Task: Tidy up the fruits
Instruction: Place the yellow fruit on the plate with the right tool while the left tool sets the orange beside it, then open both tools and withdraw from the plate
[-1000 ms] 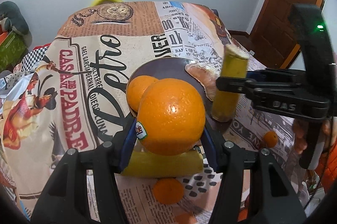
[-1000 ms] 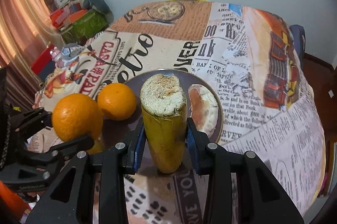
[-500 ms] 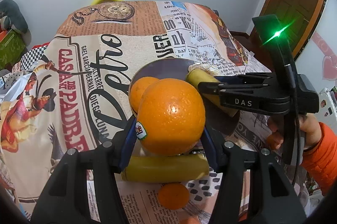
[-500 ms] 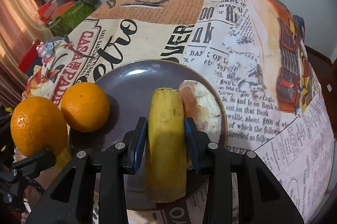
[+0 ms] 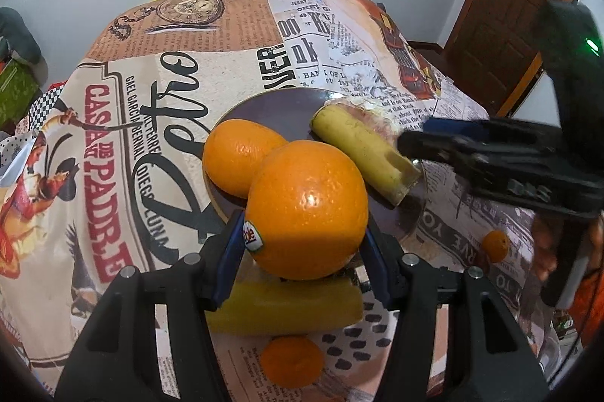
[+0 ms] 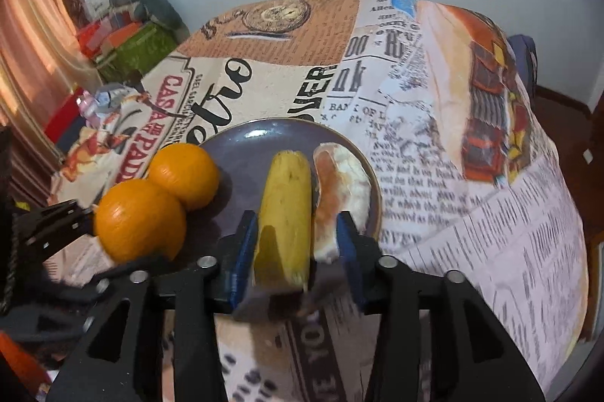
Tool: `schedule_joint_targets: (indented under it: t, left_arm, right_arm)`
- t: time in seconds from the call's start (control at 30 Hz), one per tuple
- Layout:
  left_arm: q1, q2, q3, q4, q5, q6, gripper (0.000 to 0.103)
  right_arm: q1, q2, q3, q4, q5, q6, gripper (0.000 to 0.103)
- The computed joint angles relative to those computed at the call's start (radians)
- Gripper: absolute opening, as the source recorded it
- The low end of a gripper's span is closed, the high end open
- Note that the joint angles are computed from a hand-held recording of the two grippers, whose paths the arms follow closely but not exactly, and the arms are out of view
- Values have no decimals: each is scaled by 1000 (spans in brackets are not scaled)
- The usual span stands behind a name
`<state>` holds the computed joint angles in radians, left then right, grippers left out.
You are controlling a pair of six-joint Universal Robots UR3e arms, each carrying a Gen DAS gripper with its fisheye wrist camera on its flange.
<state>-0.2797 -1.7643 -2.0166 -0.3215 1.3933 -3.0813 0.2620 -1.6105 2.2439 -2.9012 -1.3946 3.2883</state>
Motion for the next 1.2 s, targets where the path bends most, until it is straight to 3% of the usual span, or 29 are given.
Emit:
schedule_joint_targets:
  t: [0.23,0.5,0.83,0.97,1.2]
  left_arm:
    - [-15,-70,59,-28,22,-14,58]
    - [-14,-82,89,-50,44,-54,59]
    - [26,104,-44,-74,49,-27,59]
    - [42,189,-106,-84,71,-7,60]
    - [106,315,-241,-67,132,50,67]
  right_arm:
    - [53,-81,43,34,-95,-30,44]
    - [91,-136,60,63,-109,-66,44]
    - [138,-177,79,84,-118,-29,44]
    - [179,-169,71,79,-132,1,53]
    - [275,-64,18,35,-148,37,57]
